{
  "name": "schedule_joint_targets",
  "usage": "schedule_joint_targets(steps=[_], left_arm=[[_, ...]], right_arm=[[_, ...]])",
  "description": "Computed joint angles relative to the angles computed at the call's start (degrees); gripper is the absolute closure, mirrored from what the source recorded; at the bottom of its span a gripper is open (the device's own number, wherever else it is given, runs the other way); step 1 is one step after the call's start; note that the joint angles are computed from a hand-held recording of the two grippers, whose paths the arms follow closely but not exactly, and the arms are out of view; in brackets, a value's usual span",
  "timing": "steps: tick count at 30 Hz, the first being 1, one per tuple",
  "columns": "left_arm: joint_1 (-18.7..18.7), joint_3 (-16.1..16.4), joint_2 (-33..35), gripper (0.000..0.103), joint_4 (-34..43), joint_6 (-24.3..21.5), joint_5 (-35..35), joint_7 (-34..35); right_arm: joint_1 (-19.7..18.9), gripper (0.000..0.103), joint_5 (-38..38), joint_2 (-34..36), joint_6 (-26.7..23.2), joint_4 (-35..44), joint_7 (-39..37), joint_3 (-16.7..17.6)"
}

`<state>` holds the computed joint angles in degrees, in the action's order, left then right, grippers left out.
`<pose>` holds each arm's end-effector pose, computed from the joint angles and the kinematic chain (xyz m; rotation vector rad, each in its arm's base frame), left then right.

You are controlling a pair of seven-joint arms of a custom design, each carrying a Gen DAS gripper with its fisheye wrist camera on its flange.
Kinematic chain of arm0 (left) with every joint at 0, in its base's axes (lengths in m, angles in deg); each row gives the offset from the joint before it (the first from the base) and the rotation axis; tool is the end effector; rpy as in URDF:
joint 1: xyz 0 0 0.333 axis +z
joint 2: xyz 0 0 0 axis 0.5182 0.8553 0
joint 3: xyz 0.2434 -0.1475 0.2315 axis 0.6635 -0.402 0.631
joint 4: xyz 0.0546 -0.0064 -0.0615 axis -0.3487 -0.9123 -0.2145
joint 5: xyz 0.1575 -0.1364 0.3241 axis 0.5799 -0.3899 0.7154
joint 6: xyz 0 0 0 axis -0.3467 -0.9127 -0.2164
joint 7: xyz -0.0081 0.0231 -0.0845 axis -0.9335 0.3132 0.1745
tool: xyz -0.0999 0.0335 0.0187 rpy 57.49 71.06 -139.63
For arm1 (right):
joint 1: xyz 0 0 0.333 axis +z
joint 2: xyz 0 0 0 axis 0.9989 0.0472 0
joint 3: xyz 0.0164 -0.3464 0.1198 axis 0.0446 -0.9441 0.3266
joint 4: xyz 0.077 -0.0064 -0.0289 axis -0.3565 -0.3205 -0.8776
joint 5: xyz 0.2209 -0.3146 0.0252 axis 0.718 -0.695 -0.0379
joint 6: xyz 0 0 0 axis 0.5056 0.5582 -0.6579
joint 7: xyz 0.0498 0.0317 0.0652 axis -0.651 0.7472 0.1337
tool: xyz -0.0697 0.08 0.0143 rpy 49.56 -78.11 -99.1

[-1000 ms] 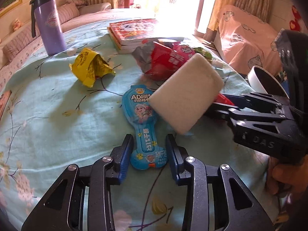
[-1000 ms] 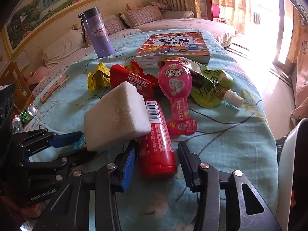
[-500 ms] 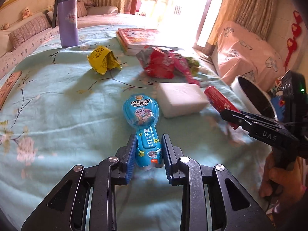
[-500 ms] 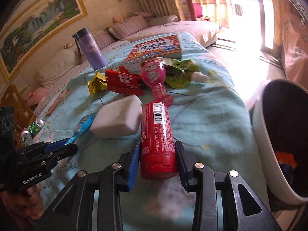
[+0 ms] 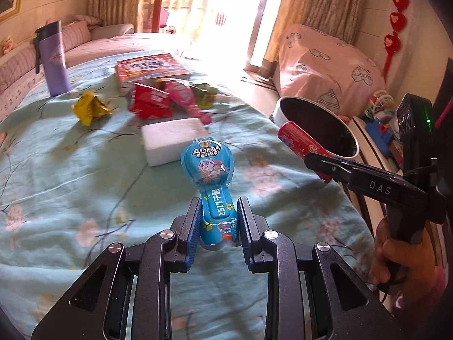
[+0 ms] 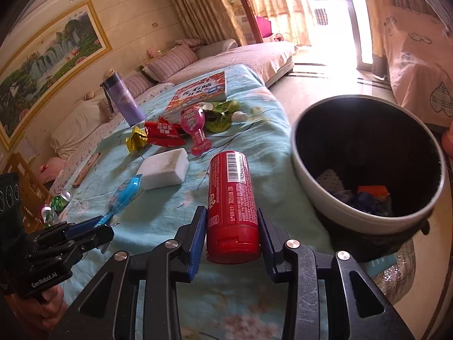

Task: Collect trash
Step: 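Carry the package and can over the bin and open both tools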

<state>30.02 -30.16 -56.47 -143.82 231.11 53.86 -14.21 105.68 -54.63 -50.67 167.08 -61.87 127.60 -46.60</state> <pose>0.4656 -0.1938 0.4729 -1.9279 1.6810 -0.8774 0.5580 0.3880 0.4643 -1.9782 1.2131 -0.1760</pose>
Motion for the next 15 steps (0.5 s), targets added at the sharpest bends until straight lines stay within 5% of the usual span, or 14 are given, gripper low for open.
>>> schedule_joint_targets(steps=[15], left_arm=[[-7.0, 2.2, 6.4, 0.079, 8.8, -2.1, -2.4, 5.8]], right_arm=[[-6.3, 0.068, 4.8, -3.6, 5.3, -4.8, -2.1, 4.0]])
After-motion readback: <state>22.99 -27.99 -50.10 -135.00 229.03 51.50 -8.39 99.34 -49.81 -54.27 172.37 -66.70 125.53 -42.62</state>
